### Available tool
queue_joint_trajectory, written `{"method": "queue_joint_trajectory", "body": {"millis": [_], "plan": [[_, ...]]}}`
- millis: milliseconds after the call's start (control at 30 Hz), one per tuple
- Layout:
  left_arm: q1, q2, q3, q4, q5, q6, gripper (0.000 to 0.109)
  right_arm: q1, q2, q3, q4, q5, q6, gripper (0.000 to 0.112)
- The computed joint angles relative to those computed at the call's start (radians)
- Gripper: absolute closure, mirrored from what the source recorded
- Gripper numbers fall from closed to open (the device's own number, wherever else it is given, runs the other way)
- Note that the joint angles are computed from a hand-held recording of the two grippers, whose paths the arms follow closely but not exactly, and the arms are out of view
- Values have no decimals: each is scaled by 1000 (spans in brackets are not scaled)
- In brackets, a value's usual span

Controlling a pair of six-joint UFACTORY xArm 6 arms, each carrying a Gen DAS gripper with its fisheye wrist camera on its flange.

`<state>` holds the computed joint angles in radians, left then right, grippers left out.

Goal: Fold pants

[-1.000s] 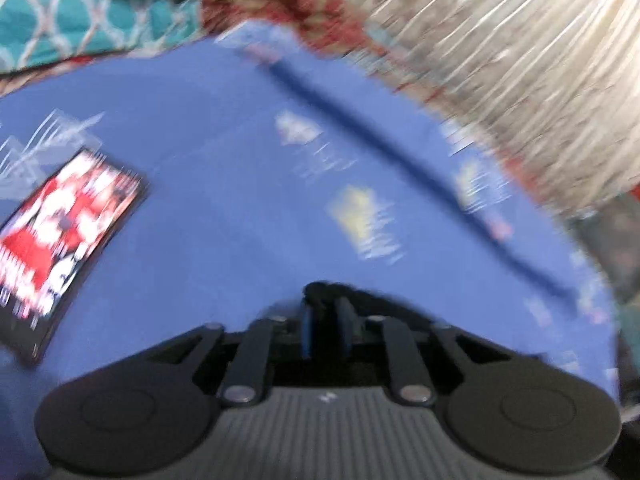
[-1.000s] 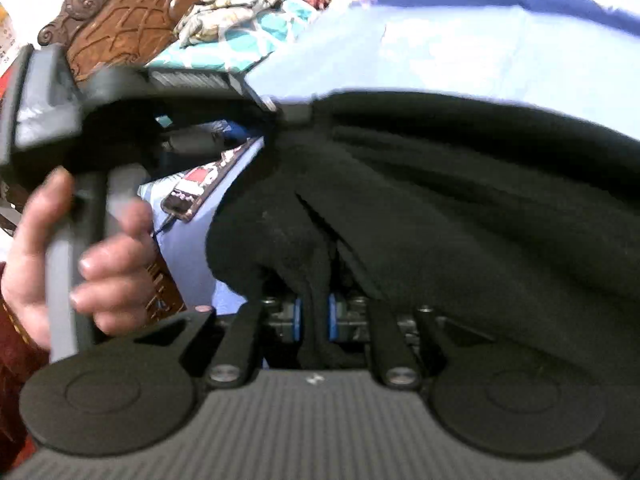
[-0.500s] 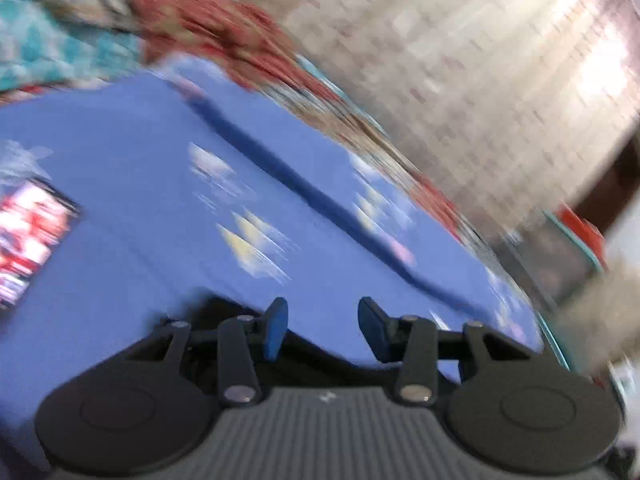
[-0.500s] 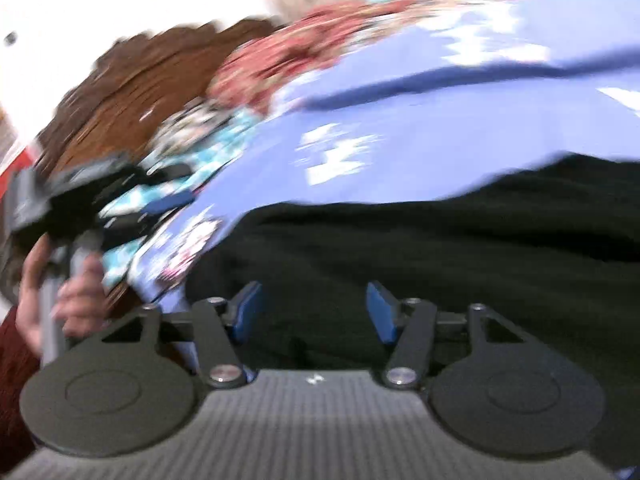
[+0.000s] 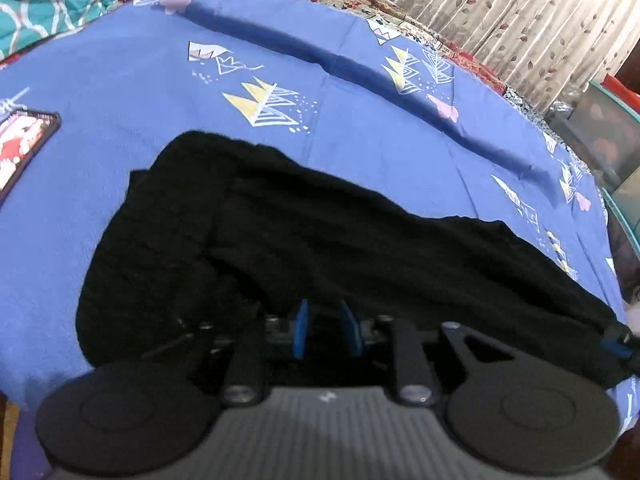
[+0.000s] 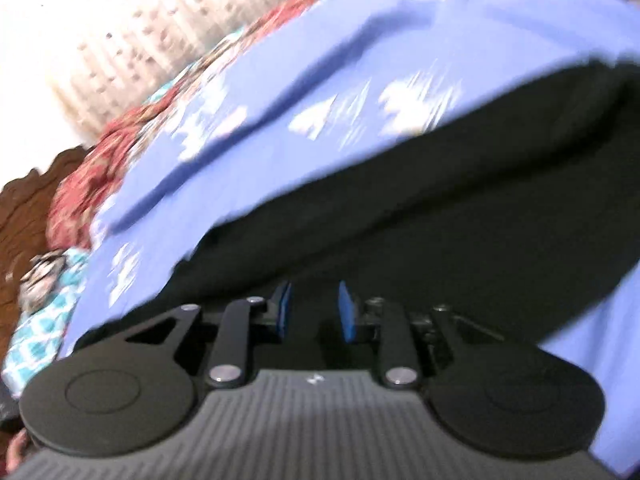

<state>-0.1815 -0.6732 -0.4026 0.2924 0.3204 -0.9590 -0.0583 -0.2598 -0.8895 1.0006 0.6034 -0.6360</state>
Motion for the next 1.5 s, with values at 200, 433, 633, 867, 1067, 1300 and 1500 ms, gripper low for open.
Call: {"method": "queue_joint_trajectory", "body": {"millis": [200, 433, 633, 867, 1067, 1300, 1500], "plan": [[-80, 52, -74, 174, 95, -158, 75, 86, 192, -237, -40, 55, -138, 83], [-66, 5, -18, 134, 54, -139, 75, 282, 448, -459, -172, 109, -189, 63], [-45, -3, 11, 54, 3, -73, 75, 344, 500, -495, -379, 74, -201, 104], [-29, 3, 29, 50, -46, -77, 75, 335, 610, -685, -358, -1, -116, 106], [-33, 18, 17, 94, -35, -102, 75, 392, 751, -764, -650, -49, 92, 98], [-38, -9, 13, 48, -18, -87, 68, 341, 568, -546, -380, -174, -48, 71], [-96, -20, -31, 208, 28, -230, 63, 103, 330, -301, -113, -210, -299, 72]]}}
